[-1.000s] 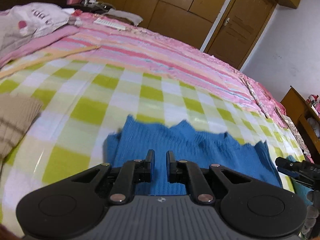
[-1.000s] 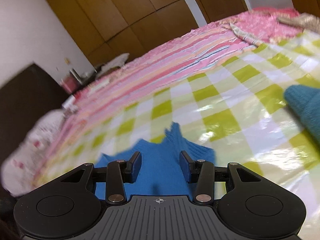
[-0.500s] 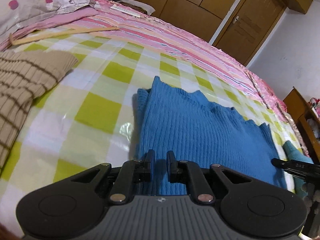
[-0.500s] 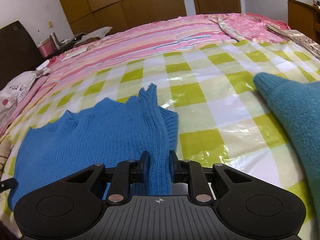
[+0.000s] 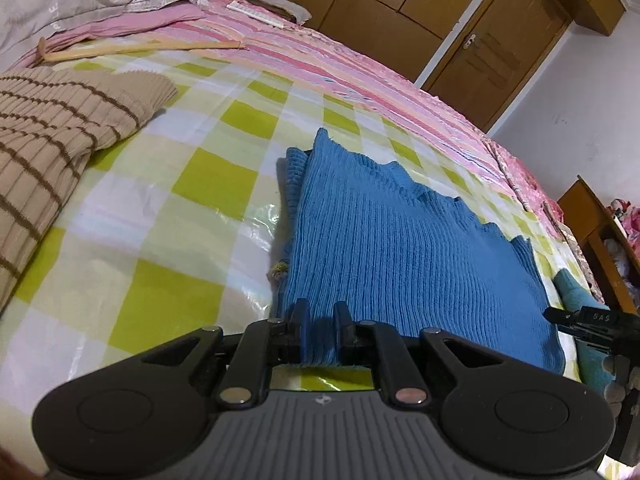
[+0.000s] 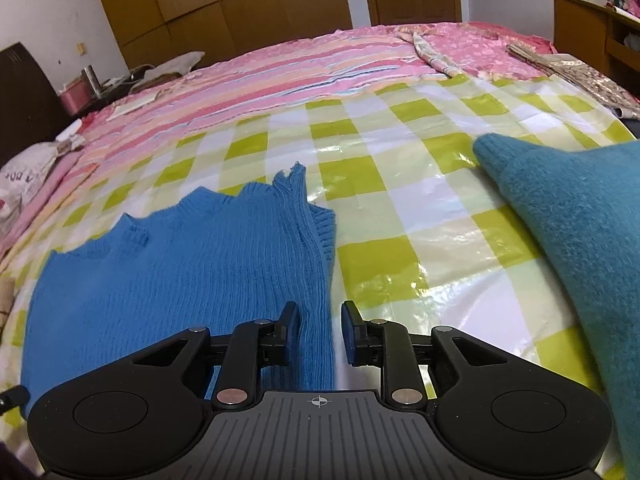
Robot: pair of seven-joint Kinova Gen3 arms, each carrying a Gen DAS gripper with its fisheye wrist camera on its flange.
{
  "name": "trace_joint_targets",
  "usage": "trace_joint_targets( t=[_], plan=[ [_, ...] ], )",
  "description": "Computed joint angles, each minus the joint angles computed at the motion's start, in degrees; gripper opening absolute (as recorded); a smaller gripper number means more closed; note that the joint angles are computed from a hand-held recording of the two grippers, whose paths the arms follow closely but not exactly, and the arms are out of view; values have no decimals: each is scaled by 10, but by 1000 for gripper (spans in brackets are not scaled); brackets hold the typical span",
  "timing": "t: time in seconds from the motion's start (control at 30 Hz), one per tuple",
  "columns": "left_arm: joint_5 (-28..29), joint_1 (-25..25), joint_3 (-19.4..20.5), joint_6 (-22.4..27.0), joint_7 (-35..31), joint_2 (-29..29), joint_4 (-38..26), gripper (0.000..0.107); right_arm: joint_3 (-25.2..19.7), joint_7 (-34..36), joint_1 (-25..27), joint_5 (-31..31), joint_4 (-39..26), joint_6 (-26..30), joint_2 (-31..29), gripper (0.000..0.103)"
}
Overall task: Fold small clothes
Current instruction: 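Lay the hem down on the collar and open both tools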
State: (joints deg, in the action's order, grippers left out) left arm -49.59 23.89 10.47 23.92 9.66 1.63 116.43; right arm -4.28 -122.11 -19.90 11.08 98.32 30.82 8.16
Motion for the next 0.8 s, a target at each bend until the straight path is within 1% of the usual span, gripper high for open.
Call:
trace_joint_targets(
  t=[0.03, 0.07, 0.13, 0.2, 0.27, 0.3, 0.33, 0.37, 0.43, 0.47, 0.53, 0.6, 0.67, 0.8],
  plan=[
    [-6, 2, 1, 4, 1, 0, 0, 18, -8, -1, 8, -6, 5, -4, -5, 23],
    [-5, 2, 2, 7, -6, 0, -1, 18, -8, -3, 5, -3, 5, 1, -6, 23],
    [5, 0, 2, 5, -22, 0, -1, 18, 3, -17, -19, 25, -8, 36, 2, 23],
    [2, 2, 4, 12, -24, -1, -1, 18, -1, -27, -19, 29, -15, 51, 6, 24],
    [-16, 10, 10, 35, -22, 0, -6, 18, -2, -35, -12, 11, -9, 41, -1, 24],
    [-31, 17, 15, 57, -18, 1, -11, 18, -2, -36, -7, 1, -2, 32, -6, 24],
    [-42, 23, 19, 72, -16, 3, -15, 18, -6, -43, -2, 1, 4, 26, -12, 24],
    [-51, 28, 21, 85, -14, 4, -18, 18, -2, -54, -8, 9, 6, 29, -13, 24],
    [-60, 34, 22, 92, -15, 5, -19, 18, 4, -56, -17, 17, -2, 54, -6, 24],
    [-63, 36, 23, 95, -15, 5, -20, 18, 1, -61, -16, 22, 0, 57, -8, 24],
    [-79, 46, 27, 110, -10, 7, -23, 18, -4, -67, -6, 13, 17, 37, -20, 25],
    [-103, 58, 32, 128, -1, 11, -26, 18, -6, -64, 1, 3, 22, 33, -25, 25],
    [-122, 70, 36, 143, 5, 15, -31, 18, -9, -53, 2, 3, 18, 46, -21, 26],
    [-143, 92, 42, 164, 3, 25, -42, 18, -12, -19, 21, -40, 35, 25, -32, 26]
  ],
)
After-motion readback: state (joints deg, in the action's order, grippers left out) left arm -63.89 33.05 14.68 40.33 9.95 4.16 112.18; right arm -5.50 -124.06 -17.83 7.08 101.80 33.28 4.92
